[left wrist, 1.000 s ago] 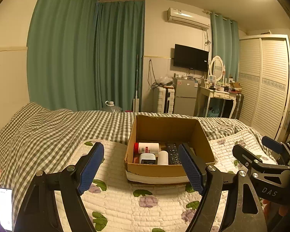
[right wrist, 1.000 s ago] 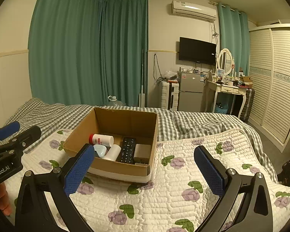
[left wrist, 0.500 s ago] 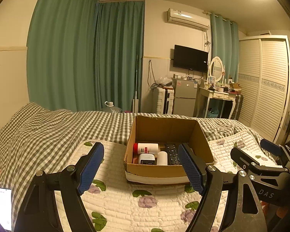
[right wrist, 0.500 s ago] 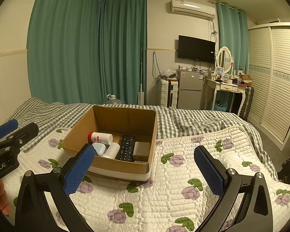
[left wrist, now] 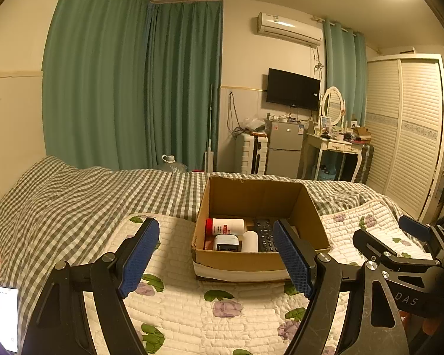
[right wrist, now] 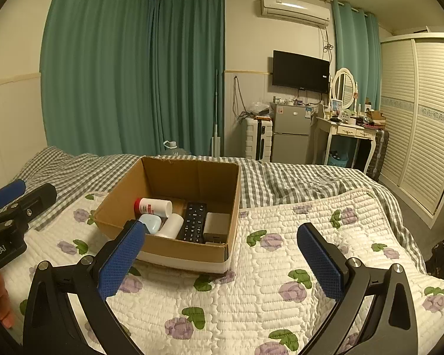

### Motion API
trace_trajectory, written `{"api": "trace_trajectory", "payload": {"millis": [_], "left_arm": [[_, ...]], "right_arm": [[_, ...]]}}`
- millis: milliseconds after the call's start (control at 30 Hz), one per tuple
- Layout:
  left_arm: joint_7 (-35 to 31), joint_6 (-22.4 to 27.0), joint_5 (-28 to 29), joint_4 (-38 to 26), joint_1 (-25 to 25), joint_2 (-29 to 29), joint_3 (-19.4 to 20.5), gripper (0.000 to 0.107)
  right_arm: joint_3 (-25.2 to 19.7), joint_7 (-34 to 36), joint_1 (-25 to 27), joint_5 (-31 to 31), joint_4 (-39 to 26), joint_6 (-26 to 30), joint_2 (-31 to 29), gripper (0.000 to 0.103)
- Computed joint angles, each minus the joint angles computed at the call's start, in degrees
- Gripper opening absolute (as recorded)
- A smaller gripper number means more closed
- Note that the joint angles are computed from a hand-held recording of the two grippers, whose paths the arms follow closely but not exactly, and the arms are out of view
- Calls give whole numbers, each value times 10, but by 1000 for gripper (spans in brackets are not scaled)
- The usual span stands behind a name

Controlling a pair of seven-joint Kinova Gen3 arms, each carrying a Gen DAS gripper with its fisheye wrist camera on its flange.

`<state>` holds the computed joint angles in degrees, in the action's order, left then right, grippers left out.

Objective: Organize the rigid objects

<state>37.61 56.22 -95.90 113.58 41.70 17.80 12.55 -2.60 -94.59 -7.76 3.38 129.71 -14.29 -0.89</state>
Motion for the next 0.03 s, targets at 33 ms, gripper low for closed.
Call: {"api": "trace_trajectory", "payload": {"millis": [33], "left_arm": [[-2, -2, 1, 1, -1, -1, 0, 82]], "right_arm": [[0, 2, 0, -2, 0, 0, 0, 103]]}}
